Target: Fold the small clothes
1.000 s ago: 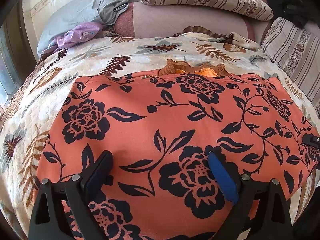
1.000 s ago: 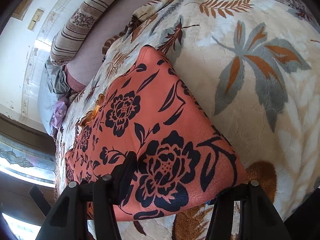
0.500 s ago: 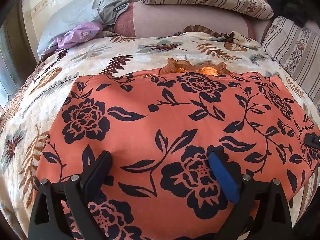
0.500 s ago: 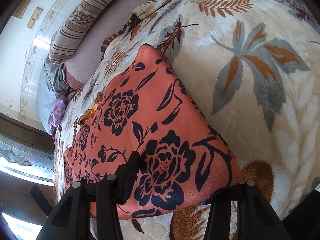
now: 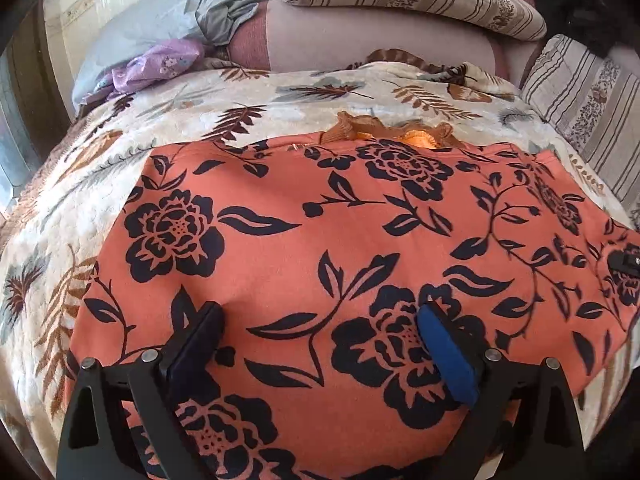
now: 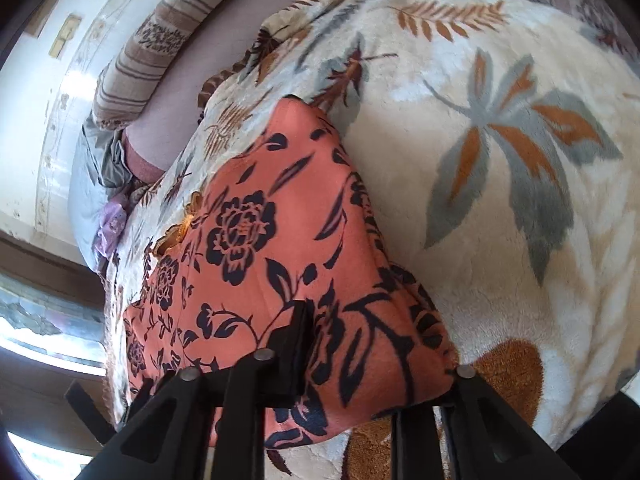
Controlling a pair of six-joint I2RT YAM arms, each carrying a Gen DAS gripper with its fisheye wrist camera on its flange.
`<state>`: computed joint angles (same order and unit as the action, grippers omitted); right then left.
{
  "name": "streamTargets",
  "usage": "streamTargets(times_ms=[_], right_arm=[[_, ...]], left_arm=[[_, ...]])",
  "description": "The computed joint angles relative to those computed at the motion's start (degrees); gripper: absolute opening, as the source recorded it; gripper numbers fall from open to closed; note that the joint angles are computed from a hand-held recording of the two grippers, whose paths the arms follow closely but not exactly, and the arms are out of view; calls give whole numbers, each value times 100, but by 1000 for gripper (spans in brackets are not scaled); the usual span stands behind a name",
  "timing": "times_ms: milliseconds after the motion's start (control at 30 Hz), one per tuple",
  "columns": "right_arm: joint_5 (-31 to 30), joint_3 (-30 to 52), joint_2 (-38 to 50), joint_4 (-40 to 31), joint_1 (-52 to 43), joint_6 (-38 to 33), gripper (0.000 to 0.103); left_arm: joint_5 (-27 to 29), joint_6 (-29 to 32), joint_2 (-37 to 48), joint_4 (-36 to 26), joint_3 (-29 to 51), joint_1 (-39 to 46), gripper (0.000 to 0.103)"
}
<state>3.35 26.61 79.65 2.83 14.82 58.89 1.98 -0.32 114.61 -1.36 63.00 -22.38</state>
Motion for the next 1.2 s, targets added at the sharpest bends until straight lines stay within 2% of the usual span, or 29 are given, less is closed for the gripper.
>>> streamTargets(times_ms=[133, 233, 367, 433, 533, 600, 633, 733, 833, 867, 967, 1033, 1100, 1133, 1167, 1200], right_arm=[[1121, 1427, -113, -1017, 1053, -468, 16], [1773, 2697, 554, -1322, 1966, -1021, 15], [2142, 4354, 2151, -1554, 2935, -1720, 15], [1866, 4917, 2942, -1529, 3119, -1822, 15], [1338, 5520, 3992, -1597, 3172, -1699, 15], [1201, 5675, 4335, -1616, 3189, -1632, 15], [1225, 5623, 4331, -1548, 3205, -1621, 15], [1269, 5237, 3966, -1306, 3189, -1684, 15], [1430, 5108, 3713, -1251, 3220, -1801, 15], [1517, 5093, 3650, -1279, 3253, -1853, 15], [1773, 5360, 3773, -1530, 3395, -2068, 15], [1882, 5506, 3932, -1636, 3470, -2155, 15], [2053, 5638, 4076, -1729, 3544, -2311, 15], [2140, 5701, 4126, -1774, 3584, -2363, 15], [2222, 5748, 4144, -1811, 3621, -2396, 15], [2302, 5776, 4138, -1826, 3658, -2422, 15]], left_arm=[[1552, -602, -697, 338, -415, 916, 96], [3050, -1222, -914, 204, -219, 1891, 96], [5007, -1748, -470, -263, 432, 2976, 97], [5462, -1692, -36, -785, 934, 3174, 97], [5766, -1528, 634, -1531, 1715, 3165, 97], [5904, -1450, 1087, -2271, 2302, 3105, 97], [5881, -1394, 1236, -2528, 2525, 3025, 97], [5732, -1228, 1314, -2803, 2790, 2769, 97], [5876, -1258, 1523, -3098, 3229, 2504, 97], [5886, -1150, 1683, -3436, 3524, 2437, 97], [5528, -1109, 2050, -3888, 4204, 2130, 97], [5280, -811, 2373, -4454, 4810, 1956, 95], [5018, -545, 2482, -4622, 5055, 1840, 79], [4857, -327, 2558, -4818, 5245, 1808, 51], [4736, -165, 2595, -4958, 5391, 1814, 27], [4781, -19, 2571, -5004, 5428, 1876, 21]])
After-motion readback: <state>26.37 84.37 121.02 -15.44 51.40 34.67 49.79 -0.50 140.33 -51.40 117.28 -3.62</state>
